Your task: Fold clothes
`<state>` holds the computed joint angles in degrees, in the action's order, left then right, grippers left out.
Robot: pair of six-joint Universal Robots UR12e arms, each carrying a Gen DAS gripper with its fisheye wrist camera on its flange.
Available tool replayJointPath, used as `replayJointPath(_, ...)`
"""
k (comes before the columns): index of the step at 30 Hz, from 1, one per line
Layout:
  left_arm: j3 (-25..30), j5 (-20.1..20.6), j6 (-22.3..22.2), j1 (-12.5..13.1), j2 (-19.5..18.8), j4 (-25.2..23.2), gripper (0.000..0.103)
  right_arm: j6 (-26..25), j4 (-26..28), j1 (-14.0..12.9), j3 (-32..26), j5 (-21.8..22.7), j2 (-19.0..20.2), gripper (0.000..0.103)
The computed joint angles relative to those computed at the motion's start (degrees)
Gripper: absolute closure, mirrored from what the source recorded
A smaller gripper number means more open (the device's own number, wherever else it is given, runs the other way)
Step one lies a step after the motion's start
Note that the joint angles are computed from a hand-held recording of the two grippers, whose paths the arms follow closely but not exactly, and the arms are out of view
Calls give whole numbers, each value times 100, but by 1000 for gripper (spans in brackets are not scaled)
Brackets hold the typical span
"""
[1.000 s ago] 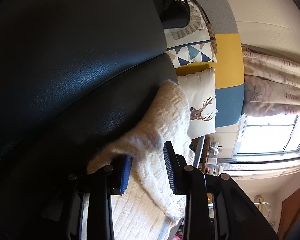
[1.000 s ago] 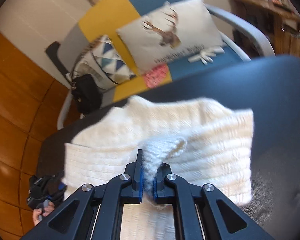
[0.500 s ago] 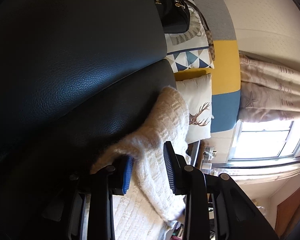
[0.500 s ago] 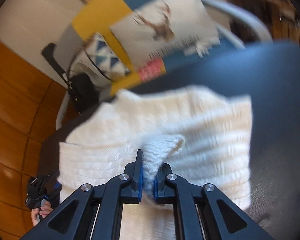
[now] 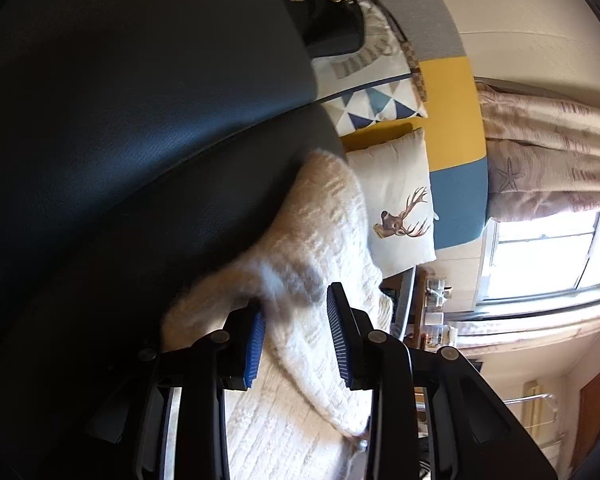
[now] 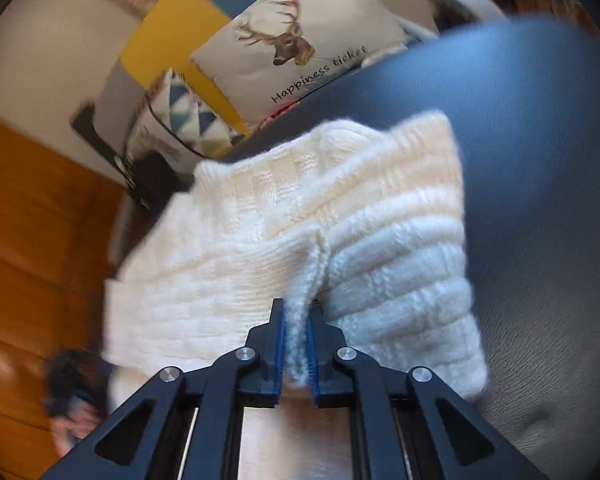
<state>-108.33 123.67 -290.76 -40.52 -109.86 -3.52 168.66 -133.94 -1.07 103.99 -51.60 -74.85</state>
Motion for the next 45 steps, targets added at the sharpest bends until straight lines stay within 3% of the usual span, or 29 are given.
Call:
replayJointPath(2,-12,87,-14,5,0,19,72,-167,-204,108,-35,-254,-23,96)
replayJointPath(6,-111,239,-189,-14,-25,165,75,-305,-771,101,62,47,-87,96)
replayJointPath(9,-202,234,-299,-25,-54,335,77,-348,-564,232,-80,-648,35,96)
replayJointPath(10,-222,236,-277,-32,-63,422,77,-363,-450,241,-118,-702,89,96)
replayJointPath(14,-321,184,-435,-49,-176,1297,65,-34,-279,66,-74,-111,143,91)
replayJointPath(17,-231,228,-406,-69,-184,1194,64,103,-203,-5,-43,92,140,89)
replayJointPath(26,13,69,-517,100,-219,755,64,63,-580,105,46,-147,-19,86)
replayJointPath(28,13,182,-468,105,-232,770,67,19,-756,154,60,-287,-41,88)
replayJointPath(30,-28,393,-342,83,-253,947,80,-101,-1026,196,97,-365,-78,90)
replayJointPath(31,-67,460,-359,78,-256,1008,82,-183,-1120,210,108,-372,-93,90)
replayJointPath(34,-191,611,-481,46,-268,1176,87,-344,-1220,339,61,-851,-56,90)
replayJointPath(37,-322,604,-696,14,-300,1280,87,-285,-1096,415,4,-1317,49,90)
replayJointPath(39,-379,574,-699,6,-354,1541,88,-150,-1127,342,39,-1122,73,90)
replayJointPath(42,-389,448,-574,31,-313,1527,88,-106,-1082,291,45,-1015,54,90)
replayJointPath(44,-381,429,-677,28,-329,1664,82,-136,-1008,286,22,-988,43,90)
replayJointPath(45,-372,436,-736,22,-345,1752,73,-115,-970,271,11,-920,42,90)
